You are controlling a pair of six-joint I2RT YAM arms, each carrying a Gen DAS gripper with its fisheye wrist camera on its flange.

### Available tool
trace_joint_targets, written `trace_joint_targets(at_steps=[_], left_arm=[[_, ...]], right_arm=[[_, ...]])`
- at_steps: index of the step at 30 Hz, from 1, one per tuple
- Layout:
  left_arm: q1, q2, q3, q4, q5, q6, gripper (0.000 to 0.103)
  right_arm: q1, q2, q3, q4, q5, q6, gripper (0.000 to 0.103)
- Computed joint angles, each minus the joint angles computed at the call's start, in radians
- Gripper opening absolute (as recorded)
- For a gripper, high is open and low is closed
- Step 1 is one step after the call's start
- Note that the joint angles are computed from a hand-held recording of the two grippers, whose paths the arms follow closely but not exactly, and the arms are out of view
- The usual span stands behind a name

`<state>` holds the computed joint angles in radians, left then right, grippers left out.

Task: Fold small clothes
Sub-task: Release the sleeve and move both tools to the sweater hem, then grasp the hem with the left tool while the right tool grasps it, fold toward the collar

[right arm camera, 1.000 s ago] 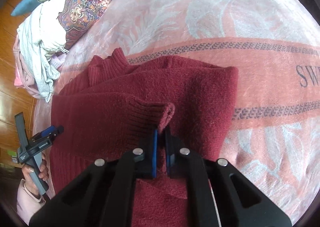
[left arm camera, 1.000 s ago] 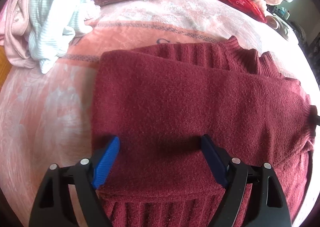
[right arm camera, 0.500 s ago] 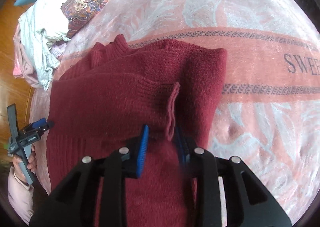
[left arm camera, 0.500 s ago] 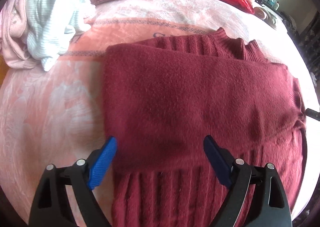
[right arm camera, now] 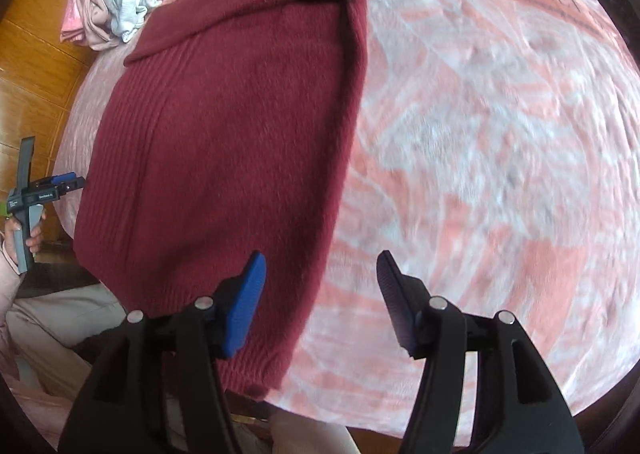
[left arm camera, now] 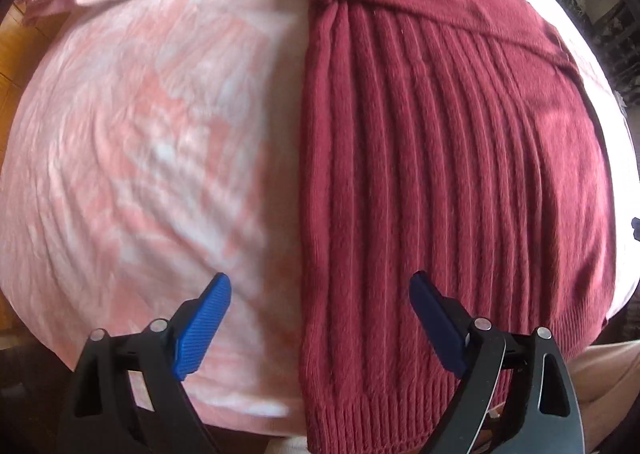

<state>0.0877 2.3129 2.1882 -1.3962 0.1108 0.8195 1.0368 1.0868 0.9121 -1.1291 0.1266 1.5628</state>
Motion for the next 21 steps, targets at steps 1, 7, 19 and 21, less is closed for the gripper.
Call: trace_joint_targets(at_steps=[1,7,19,21], left_arm=[[0.015,-0.043,-0.085,0.047,-0.011,0.017,0.091],[0.061,-0.13,-0.288,0.119,-0.054,0.058,0.091],[0.122,-0.225,-0.467,0.102,-0.019,0.124,0.073],[0.11,-0.31,-0.582,0.134,-0.009,0.12,0.056]], right_arm=[[0.049,-0.01,-0.018,0.012,0.007,0.079,0.058],[0.166,0.004,-0.073,0.108,0.011,0.306,0.058],[0.195,0.248,-0.012,0.283,-0.101,0.269,0.062],[0.192,0.253,-0.009,0.288,-0.101,0.285,0.059]])
